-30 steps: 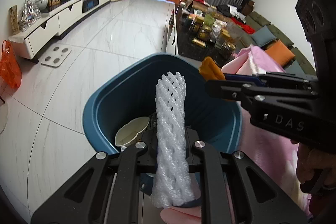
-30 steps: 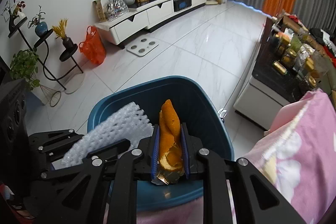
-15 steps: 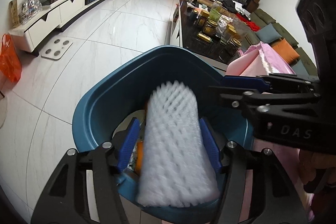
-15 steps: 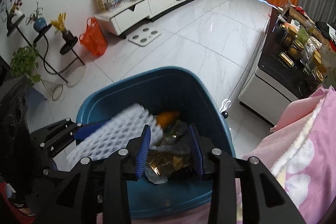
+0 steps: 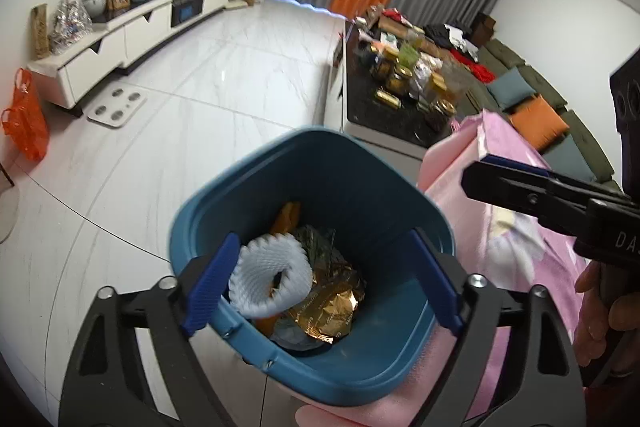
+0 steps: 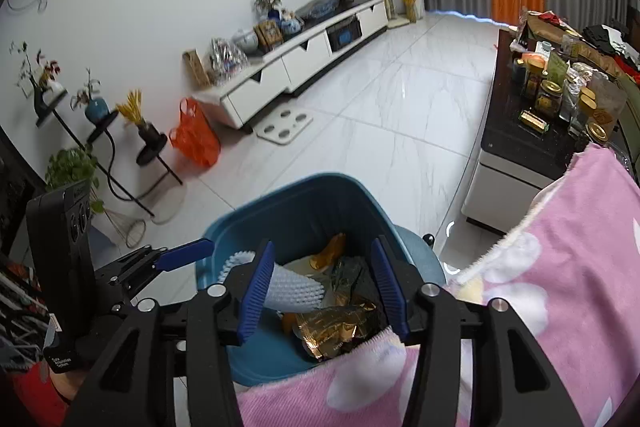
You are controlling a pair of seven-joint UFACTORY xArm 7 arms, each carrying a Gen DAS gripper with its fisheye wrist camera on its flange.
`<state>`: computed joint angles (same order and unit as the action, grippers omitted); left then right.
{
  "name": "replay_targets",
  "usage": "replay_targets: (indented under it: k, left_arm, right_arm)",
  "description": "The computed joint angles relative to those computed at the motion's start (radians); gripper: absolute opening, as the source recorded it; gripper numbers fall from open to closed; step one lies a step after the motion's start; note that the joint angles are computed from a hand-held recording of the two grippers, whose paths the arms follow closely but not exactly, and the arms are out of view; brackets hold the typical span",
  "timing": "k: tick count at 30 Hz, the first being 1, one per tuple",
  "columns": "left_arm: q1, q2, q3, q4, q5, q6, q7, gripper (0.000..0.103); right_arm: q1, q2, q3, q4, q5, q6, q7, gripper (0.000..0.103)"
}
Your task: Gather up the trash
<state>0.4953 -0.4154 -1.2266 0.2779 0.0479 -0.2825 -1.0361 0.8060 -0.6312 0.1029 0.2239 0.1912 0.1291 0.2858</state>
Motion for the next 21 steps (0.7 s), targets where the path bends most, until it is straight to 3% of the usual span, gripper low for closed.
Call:
replay_targets:
  k: [5, 10, 15, 21]
  left_arm:
    - [-0.289, -0.175, 0.234, -0.077, -0.014, 0.126, -0.064, 0.097]
    - [-0.453, -0.312, 0.355, -0.100, 0.016, 0.266, -0.112, 0.097]
    - [-0.573, -0.420, 0.406, -0.079, 0.062, 0.393, -0.155, 0.097]
    - [-0.664, -0.492, 0.400, -0.018, 0.123, 0.517, -0.229, 0.097]
  right_arm:
    - [-0.008, -0.079, 0.009, -0.034, -0.006, 0.006, 0.019, 0.057]
    - [-0.033, -0.181, 0.051, -0.078, -0.027, 0.034, 0.062, 0.071]
    - [-0.062, -0.404, 0.086, -0.150, -0.060, 0.132, 0.134, 0.084]
    - [-0.051, -0.778, 0.122, -0.234, -0.103, 0.374, 0.217, 0.093]
